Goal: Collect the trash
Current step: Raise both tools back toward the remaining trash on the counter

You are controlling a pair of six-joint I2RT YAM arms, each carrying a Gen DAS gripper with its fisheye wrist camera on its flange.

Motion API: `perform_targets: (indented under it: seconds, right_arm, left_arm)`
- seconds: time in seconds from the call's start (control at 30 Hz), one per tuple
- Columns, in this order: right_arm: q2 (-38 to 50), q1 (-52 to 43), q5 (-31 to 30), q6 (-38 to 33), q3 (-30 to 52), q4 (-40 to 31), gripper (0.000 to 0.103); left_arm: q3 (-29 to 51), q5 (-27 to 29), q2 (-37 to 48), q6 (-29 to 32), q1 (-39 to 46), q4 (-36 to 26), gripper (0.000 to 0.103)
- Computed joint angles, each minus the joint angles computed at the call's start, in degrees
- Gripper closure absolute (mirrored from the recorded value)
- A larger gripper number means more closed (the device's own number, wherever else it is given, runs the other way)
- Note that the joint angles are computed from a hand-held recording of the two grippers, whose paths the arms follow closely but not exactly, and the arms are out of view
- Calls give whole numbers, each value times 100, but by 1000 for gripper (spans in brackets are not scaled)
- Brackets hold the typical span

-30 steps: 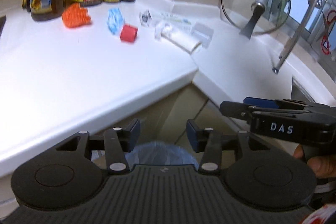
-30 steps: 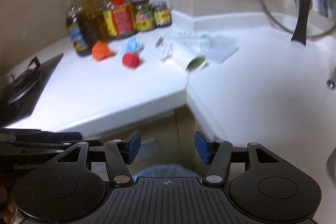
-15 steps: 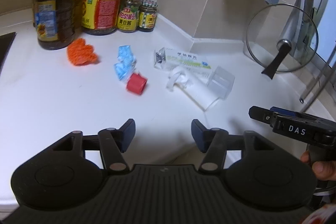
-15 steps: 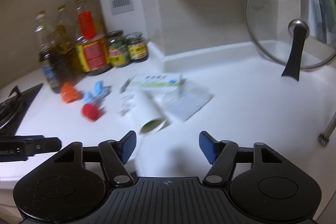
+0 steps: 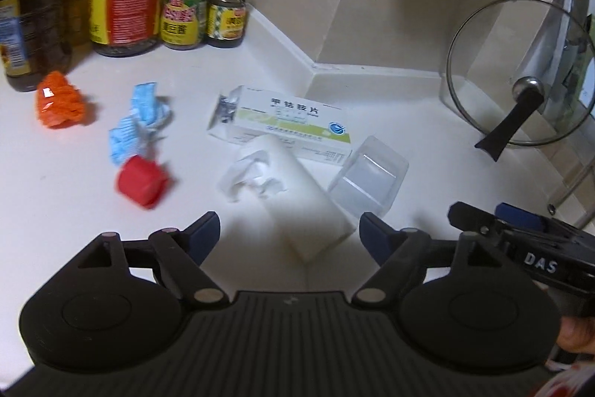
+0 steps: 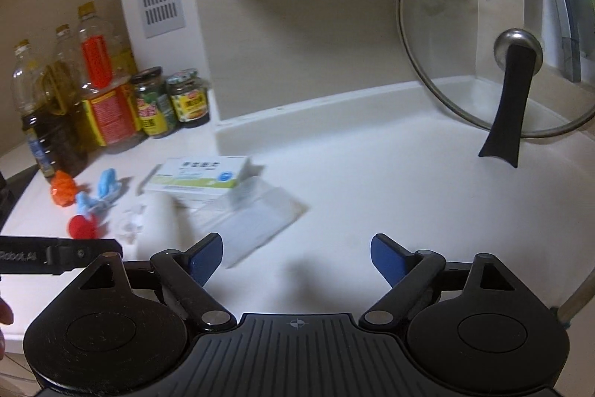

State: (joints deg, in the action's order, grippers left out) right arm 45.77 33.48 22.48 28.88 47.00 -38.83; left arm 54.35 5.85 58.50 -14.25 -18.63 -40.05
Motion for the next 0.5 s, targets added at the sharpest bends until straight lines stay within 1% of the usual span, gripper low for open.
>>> perform_targets:
  seconds: [0.13, 0.27, 0.33, 0.43, 0.5]
  right_arm:
    - [-58, -745, -607, -392, -167, 220, 16]
    - [20, -1214, -1075, -678, -264, 462, 16]
    - [98, -1325, -1257, -825, -282, 601, 16]
    - [238, -1409, -1632, -1095, -303, 892, 16]
    - [378, -1365, -1748, -1238, -293, 1064, 15]
  left_arm:
    - [26, -390, 468, -413, -412, 375, 22]
    - [63, -960, 847, -465, -779, 632, 22]
    - [115, -1171, 986, -400, -846, 633, 22]
    - [120, -1234, 973, -171, -752, 576, 27]
    - [99, -1117, 877, -17, -588, 482, 34]
